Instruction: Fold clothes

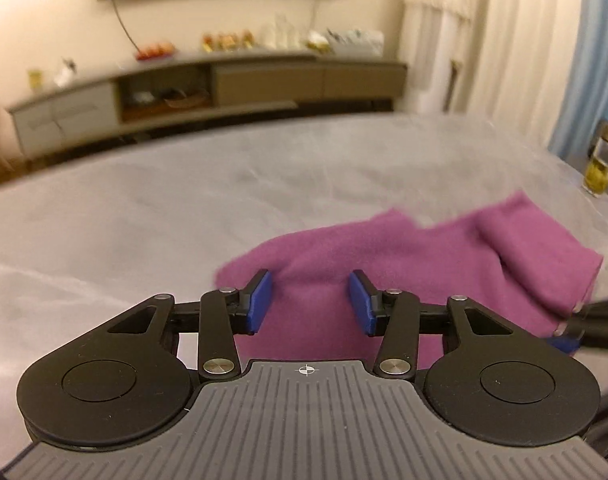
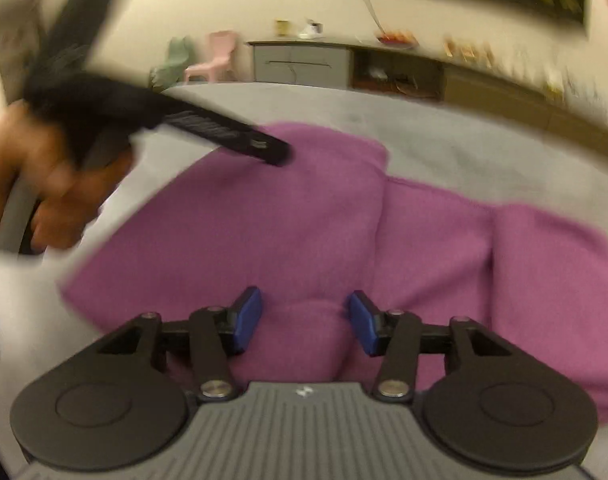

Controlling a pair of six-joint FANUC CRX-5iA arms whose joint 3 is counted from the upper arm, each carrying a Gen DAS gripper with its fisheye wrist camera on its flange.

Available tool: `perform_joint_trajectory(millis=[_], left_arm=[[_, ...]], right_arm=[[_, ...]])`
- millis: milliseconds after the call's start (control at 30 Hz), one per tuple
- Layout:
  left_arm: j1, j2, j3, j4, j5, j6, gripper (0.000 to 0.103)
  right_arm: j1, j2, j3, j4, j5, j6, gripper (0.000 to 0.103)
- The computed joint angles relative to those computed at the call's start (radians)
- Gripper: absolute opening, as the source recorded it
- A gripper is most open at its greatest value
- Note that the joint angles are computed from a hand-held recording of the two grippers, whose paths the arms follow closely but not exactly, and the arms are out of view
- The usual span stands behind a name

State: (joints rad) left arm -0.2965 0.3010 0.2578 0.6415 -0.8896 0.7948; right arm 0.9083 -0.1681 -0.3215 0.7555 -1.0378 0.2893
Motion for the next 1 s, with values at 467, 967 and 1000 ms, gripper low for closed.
perform_joint_trajectory(millis=[467,967,1000], left_arm=[[0.036,-0.259,-0.409,0.450,0.110,-0.308,0.039],[0.081,-0.336,-0.550,0.331,-0.004,-0.284,0.037],[0.082,-0.339,-0.542,0.320,-0.010,-0.272,0.035]], right_arm=[[0.021,-0.067,-0.037,0.122,0.013,-0.118,0.051],[-0.017,0.040,0.025,0.064,-0.019,0.095,0.033],[-0.005,0.029,0.024,0.084,-0.038,0.065,0.033]])
